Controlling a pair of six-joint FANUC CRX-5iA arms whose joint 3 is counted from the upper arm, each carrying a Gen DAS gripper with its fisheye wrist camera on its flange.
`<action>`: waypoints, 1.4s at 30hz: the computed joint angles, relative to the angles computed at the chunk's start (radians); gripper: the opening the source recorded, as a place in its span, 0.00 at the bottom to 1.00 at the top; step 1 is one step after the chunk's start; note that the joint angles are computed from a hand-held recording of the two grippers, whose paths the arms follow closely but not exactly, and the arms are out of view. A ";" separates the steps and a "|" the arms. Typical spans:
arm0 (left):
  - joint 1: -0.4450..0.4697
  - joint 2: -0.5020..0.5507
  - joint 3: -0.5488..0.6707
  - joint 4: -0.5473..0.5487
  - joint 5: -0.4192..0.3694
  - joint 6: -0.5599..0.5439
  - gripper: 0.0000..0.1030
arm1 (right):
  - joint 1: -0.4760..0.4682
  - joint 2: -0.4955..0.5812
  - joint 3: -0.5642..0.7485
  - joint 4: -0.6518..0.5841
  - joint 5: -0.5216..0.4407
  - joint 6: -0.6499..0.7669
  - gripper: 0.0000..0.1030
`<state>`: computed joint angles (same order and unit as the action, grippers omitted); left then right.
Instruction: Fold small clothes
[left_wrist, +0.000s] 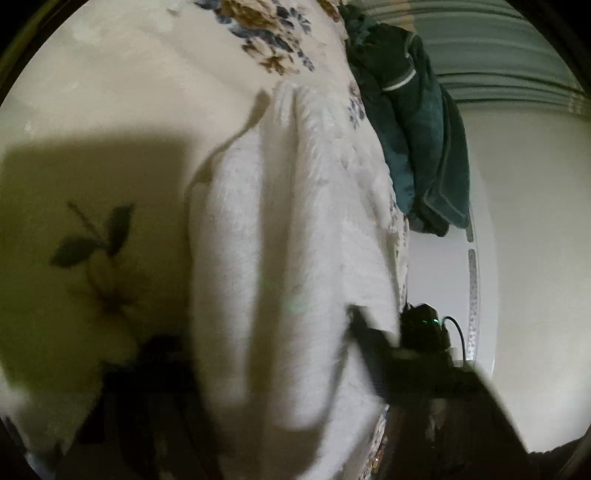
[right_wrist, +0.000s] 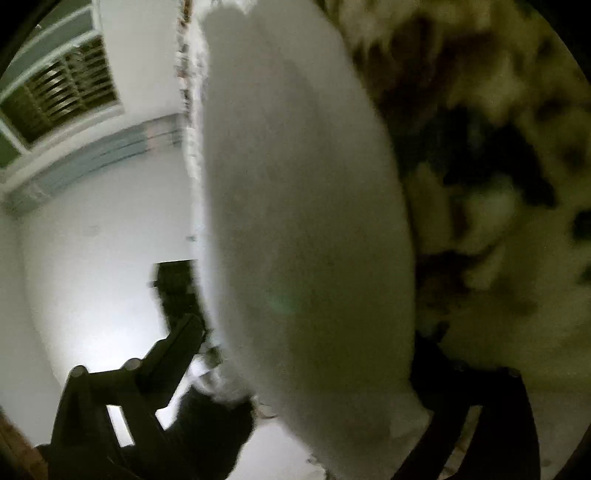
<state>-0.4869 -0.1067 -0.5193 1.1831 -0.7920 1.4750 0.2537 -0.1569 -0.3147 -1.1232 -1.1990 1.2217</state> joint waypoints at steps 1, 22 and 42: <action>0.004 -0.002 0.010 -0.012 0.004 0.013 0.30 | 0.011 -0.014 -0.012 0.007 0.030 -0.031 0.55; 0.319 0.281 0.493 -0.141 -0.148 -0.108 0.25 | 0.178 0.281 0.497 0.311 0.257 -0.123 0.34; 0.226 0.225 0.792 -1.100 -0.423 0.426 0.83 | 0.529 0.531 0.745 1.237 -0.225 -0.570 0.97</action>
<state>-0.2608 0.1181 0.2724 0.0829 -1.2151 1.9015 0.7824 0.3743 0.4301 0.1134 -1.4235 0.6515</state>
